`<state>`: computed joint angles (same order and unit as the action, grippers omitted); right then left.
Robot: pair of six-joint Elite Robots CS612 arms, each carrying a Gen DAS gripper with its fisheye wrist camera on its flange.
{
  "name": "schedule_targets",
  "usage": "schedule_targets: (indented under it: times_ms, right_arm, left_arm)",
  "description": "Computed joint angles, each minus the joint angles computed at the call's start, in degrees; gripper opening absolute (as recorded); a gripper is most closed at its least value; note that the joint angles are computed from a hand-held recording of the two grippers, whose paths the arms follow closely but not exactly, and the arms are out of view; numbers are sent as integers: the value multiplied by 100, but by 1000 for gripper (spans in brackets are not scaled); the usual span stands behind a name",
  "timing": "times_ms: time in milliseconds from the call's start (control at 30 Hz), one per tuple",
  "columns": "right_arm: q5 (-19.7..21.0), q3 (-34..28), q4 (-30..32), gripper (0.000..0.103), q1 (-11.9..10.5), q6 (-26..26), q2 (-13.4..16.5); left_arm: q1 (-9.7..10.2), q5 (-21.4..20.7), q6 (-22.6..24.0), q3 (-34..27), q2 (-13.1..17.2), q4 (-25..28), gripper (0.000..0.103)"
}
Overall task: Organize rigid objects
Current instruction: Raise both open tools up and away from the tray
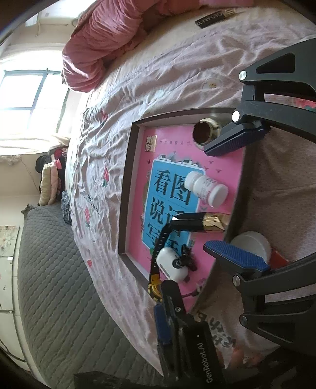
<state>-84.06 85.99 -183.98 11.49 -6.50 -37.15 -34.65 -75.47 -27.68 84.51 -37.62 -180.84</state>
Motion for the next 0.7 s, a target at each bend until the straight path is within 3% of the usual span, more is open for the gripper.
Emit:
schedule_targets:
  times_ms: [167,367,700]
  right_arm:
    - [-74,173,99,73,52,-43,-85]
    - [-114,347,343,73,120,278,-157]
    - [-283,373,515,73,310,533,-91]
  left_arm:
    - [-53,23,-11,120,-92,41,61]
    - [-104,48,38,226,-173,68,61]
    - [-170,-244,268,252,-176,389,61]
